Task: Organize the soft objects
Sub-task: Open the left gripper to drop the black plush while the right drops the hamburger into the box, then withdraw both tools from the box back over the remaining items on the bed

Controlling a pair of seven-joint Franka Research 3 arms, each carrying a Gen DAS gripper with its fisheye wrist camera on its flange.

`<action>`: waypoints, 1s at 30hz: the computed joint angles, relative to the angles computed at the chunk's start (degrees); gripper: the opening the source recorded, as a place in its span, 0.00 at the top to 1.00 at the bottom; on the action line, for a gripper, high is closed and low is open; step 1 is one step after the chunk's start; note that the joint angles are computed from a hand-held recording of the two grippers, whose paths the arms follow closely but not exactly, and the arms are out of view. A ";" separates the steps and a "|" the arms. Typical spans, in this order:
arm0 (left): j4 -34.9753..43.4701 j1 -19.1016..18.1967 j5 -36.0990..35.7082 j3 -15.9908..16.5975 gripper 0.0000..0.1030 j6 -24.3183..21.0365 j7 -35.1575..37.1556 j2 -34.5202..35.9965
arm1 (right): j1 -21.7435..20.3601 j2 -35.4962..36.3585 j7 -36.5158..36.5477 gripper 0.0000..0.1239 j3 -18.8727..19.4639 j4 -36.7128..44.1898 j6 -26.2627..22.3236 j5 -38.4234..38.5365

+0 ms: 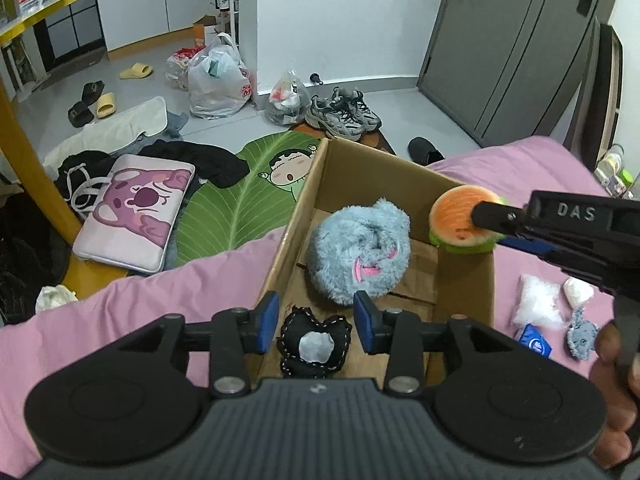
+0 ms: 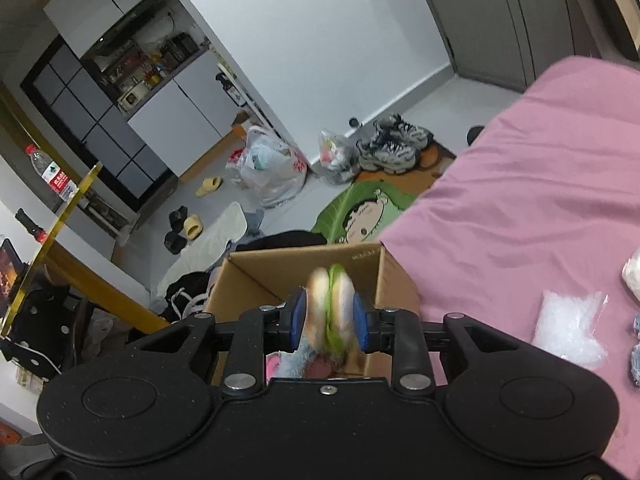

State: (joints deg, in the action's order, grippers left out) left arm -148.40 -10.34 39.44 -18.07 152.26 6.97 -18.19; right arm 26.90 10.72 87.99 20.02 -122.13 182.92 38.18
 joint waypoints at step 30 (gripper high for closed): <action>0.93 -7.03 -7.63 -3.04 0.10 -14.91 -0.28 -9.96 | 17.45 -17.99 -27.46 0.29 -16.32 -14.33 2.43 28.04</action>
